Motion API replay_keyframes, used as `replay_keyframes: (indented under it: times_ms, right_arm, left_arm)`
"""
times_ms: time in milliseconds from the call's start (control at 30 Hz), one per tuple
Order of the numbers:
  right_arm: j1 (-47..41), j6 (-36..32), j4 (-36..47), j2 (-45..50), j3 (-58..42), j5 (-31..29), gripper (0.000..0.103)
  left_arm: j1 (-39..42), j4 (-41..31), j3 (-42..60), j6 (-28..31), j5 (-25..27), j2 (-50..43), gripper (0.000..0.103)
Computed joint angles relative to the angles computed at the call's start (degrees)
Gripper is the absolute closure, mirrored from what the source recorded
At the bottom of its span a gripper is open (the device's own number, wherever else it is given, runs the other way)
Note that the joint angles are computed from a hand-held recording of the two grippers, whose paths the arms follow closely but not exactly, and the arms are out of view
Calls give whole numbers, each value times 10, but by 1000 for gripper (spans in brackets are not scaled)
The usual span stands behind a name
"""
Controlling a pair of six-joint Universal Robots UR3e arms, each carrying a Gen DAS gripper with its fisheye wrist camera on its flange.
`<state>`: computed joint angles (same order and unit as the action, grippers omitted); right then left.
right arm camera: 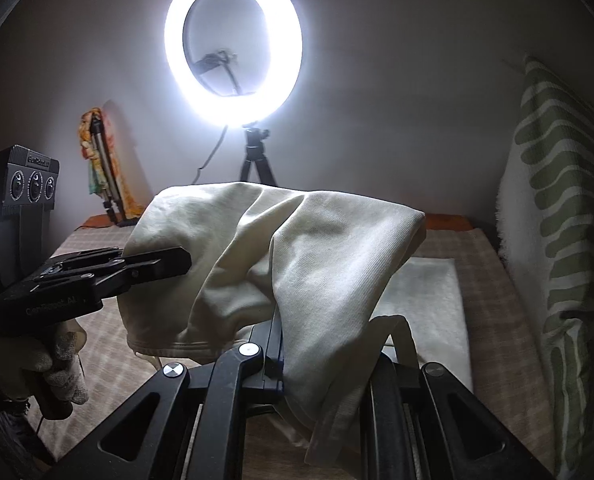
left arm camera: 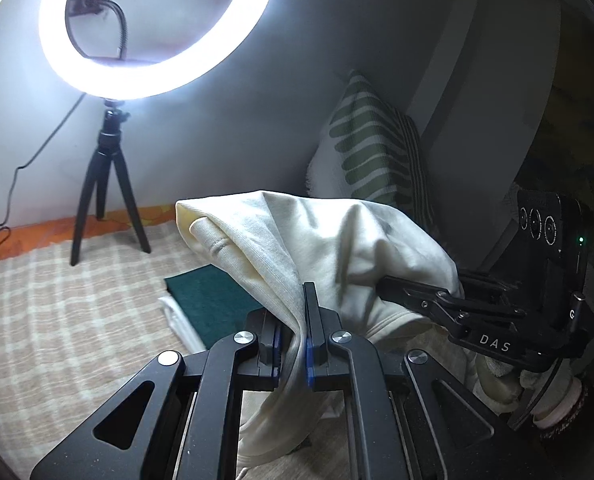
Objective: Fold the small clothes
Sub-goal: 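Lift the folded tank top and carry it with both tools to the clothes stack, then lower the tank top onto the stack and open both tools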
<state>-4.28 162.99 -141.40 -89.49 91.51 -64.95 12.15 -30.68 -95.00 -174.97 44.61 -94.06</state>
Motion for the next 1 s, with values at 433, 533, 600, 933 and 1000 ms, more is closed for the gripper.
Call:
replay_keyframes:
  times_ms: [433, 533, 600, 933, 1000]
  right_arm:
    - [-26, -65, 31, 122, -105, -44, 91]
    - [-22, -72, 30, 146, -122, -62, 91]
    - [-19, -73, 28, 165, -135, -74, 91]
    - [-10, -68, 29, 233, -182, -108, 88]
    - [-11, -62, 39, 240, -192, -115, 84]
  left_arm:
    - [-100, 40, 99, -43, 112, -125, 96]
    - [-108, 38, 116, -46, 123, -146, 96]
    - [-114, 38, 124, -44, 135, -157, 96]
    - [-124, 25, 138, -26, 174, -181, 95]
    - [-125, 25, 137, -25, 186, -179, 93]
